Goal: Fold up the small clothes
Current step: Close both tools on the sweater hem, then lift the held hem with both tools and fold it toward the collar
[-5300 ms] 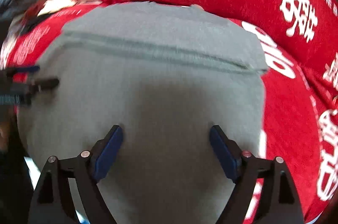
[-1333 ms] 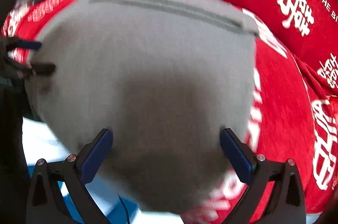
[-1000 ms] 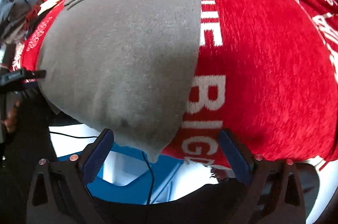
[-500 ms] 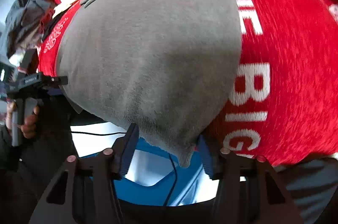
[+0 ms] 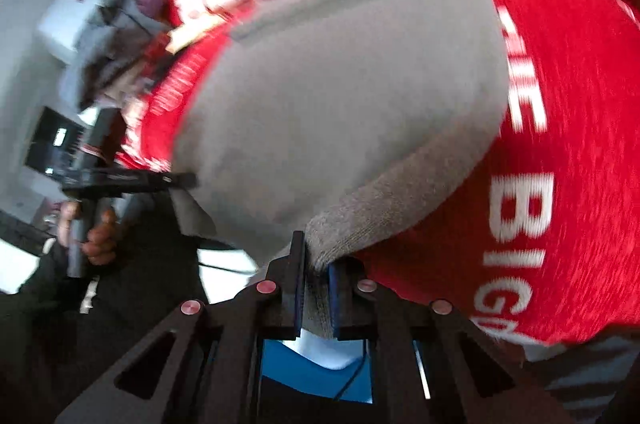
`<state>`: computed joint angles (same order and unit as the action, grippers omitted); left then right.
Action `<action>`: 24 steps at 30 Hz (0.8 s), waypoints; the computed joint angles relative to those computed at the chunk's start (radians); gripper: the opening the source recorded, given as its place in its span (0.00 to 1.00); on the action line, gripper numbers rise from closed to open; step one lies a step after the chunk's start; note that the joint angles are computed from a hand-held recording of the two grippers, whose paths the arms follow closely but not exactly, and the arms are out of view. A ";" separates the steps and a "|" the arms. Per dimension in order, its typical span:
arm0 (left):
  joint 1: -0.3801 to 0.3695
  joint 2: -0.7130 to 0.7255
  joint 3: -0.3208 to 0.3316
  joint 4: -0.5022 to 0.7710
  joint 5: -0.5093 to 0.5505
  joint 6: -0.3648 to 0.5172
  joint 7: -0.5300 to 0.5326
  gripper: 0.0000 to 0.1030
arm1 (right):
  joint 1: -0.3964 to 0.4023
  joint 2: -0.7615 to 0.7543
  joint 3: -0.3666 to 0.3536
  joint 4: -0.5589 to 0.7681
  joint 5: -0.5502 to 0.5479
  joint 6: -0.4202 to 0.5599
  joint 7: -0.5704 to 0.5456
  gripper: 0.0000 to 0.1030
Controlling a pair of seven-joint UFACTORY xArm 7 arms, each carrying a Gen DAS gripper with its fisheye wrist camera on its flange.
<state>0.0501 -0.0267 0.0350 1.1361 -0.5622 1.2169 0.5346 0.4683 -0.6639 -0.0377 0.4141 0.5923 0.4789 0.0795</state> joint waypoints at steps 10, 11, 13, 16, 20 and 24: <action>0.009 0.189 -0.027 0.201 -0.167 -0.096 -0.037 0.15 | 0.183 0.145 -0.254 0.092 0.155 -0.328 -0.181 0.10; 0.010 0.210 -0.037 0.198 -0.164 -0.100 -0.060 0.15 | 0.187 0.193 -0.268 0.121 0.165 -0.316 -0.189 0.10; 0.032 0.191 -0.050 0.160 -0.213 -0.111 -0.041 0.24 | 0.153 0.252 -0.241 0.152 0.171 -0.290 -0.183 0.11; 0.073 0.198 -0.049 0.168 -0.307 -0.022 -0.019 0.68 | 0.111 0.278 -0.215 0.161 0.210 -0.247 -0.189 0.16; 0.061 0.141 -0.049 0.116 -0.276 -0.058 -0.005 0.76 | 0.113 0.260 -0.221 0.143 0.340 -0.231 -0.275 0.44; 0.040 0.130 -0.048 0.091 -0.241 -0.030 0.010 0.76 | 0.131 0.230 -0.217 0.125 0.477 -0.246 -0.388 0.61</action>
<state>0.0900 0.1031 -0.0133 1.2270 -0.8029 1.1873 0.5444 0.5993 -0.4340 -0.2545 0.5387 1.0696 0.2331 -0.3081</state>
